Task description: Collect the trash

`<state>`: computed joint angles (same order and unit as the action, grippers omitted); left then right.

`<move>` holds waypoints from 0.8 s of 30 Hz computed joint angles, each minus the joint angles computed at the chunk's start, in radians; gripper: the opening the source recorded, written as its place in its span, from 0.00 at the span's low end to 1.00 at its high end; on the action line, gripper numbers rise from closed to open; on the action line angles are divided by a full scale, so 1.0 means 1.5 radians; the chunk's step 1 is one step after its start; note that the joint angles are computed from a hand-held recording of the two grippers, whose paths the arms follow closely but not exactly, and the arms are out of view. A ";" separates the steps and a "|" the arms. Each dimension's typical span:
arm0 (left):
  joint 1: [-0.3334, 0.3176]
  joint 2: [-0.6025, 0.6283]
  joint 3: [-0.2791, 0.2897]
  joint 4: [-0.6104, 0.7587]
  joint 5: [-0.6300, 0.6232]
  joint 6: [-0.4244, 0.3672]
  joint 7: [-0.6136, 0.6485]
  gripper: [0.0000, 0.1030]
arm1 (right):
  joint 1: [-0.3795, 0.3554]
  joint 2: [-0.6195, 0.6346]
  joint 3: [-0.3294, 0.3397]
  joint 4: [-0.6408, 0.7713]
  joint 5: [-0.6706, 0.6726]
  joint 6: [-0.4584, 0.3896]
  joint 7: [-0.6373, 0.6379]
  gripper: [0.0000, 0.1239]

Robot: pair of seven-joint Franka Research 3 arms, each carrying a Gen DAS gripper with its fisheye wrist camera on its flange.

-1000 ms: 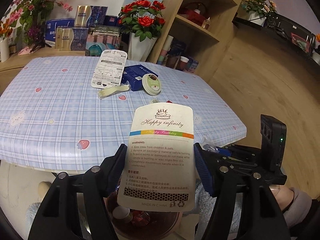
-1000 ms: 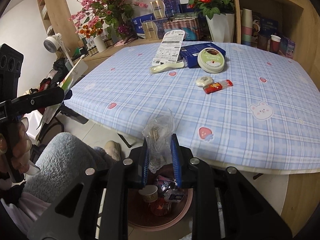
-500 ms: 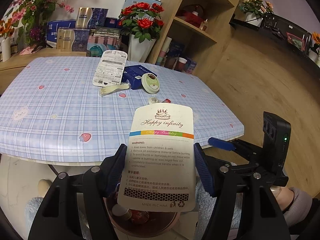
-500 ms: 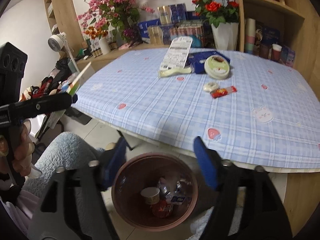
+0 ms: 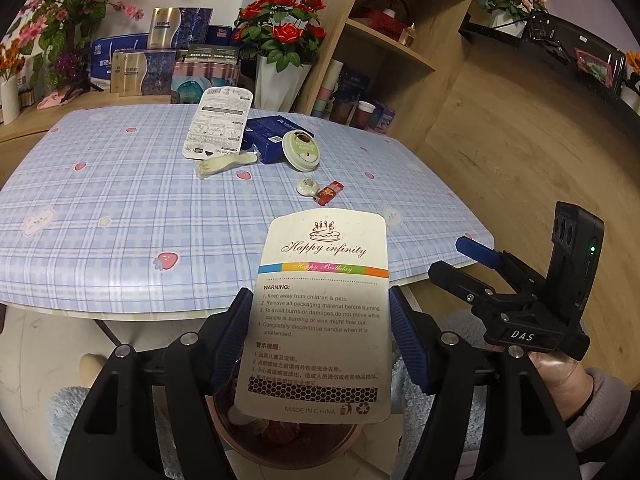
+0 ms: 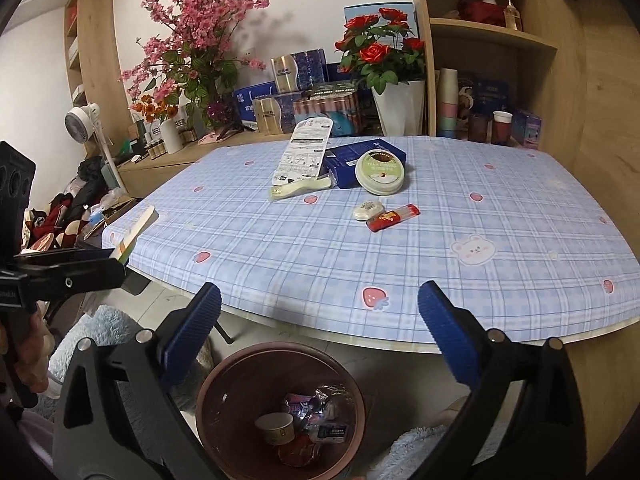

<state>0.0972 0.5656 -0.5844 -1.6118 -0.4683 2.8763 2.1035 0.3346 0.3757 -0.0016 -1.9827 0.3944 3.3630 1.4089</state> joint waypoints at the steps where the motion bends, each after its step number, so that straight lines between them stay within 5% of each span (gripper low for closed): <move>1: -0.001 0.001 0.001 0.001 0.002 -0.004 -0.001 0.64 | 0.000 0.000 0.000 0.000 0.001 0.000 0.001 0.78; 7: -0.010 0.006 0.008 0.010 0.009 -0.018 -0.004 0.66 | -0.034 0.001 0.032 -0.005 -0.009 0.000 0.009 0.78; 10: 0.000 0.011 -0.005 0.013 -0.006 -0.025 0.009 0.82 | -0.035 0.002 0.032 -0.004 -0.011 -0.002 0.012 0.78; 24: -0.040 -0.001 0.063 -0.019 0.080 0.094 -0.139 0.91 | -0.089 0.002 0.082 -0.013 -0.035 0.007 0.040 0.78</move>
